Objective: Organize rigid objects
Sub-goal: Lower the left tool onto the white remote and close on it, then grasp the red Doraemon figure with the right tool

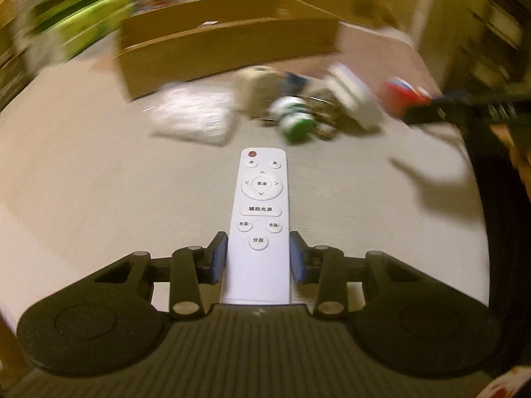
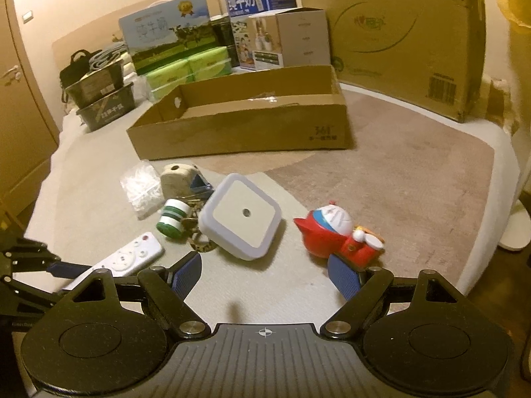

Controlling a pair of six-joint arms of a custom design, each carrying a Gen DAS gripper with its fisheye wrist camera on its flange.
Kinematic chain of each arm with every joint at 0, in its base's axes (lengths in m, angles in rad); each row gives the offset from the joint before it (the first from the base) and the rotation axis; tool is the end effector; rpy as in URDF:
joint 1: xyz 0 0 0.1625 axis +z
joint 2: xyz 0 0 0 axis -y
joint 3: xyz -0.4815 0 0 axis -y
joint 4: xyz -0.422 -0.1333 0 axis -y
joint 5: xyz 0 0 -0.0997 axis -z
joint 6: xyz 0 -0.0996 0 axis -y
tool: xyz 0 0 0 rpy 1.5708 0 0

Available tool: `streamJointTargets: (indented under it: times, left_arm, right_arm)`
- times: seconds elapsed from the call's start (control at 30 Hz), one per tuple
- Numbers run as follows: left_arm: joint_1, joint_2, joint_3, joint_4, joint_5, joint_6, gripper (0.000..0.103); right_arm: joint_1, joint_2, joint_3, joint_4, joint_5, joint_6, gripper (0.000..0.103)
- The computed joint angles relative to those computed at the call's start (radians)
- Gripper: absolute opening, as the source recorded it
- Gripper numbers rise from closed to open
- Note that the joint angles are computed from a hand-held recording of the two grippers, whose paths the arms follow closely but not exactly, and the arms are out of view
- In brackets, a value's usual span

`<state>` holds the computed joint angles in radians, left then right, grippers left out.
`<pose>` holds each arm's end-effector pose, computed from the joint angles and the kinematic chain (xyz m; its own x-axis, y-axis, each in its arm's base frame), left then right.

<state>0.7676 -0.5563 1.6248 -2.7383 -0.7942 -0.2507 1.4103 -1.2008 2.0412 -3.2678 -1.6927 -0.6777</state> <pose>-0.3758 -0.6449 -0.0140 -0.7058 0.2792 -0.6511 0.5584 0.7848 -0.2688 0.0244 -0.6074 0.3076 -0.8175 -0.2112 0.5358 -0.5236 0.6600 -0.5387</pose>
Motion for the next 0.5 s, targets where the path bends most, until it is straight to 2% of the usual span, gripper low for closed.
streamJointTargets:
  times: [0.1,0.2,0.3,0.43,0.5]
  left_arm:
    - [-0.003,0.008,0.0,-0.011,0.063,-0.081,0.035]
    - [-0.007,0.026,-0.014,-0.022,0.109,-0.112,0.035]
    - [-0.009,0.036,-0.019,-0.038,0.121,-0.111,0.035]
    - [-0.013,0.05,-0.024,-0.048,0.145,-0.118,0.035]
    - [-0.013,0.059,-0.034,-0.049,0.155,-0.117,0.035]
  right_arm:
    - [-0.002,0.008,-0.016,0.037,0.018,0.045,0.083]
    - [-0.004,0.019,-0.034,0.067,0.028,0.089,0.083]
    - [0.008,0.033,-0.032,0.004,-0.019,0.081,0.083]
    - [0.009,0.044,-0.01,-0.144,-0.04,-0.085,0.083]
    - [0.001,0.049,-0.016,-0.173,-0.043,-0.161,0.083]
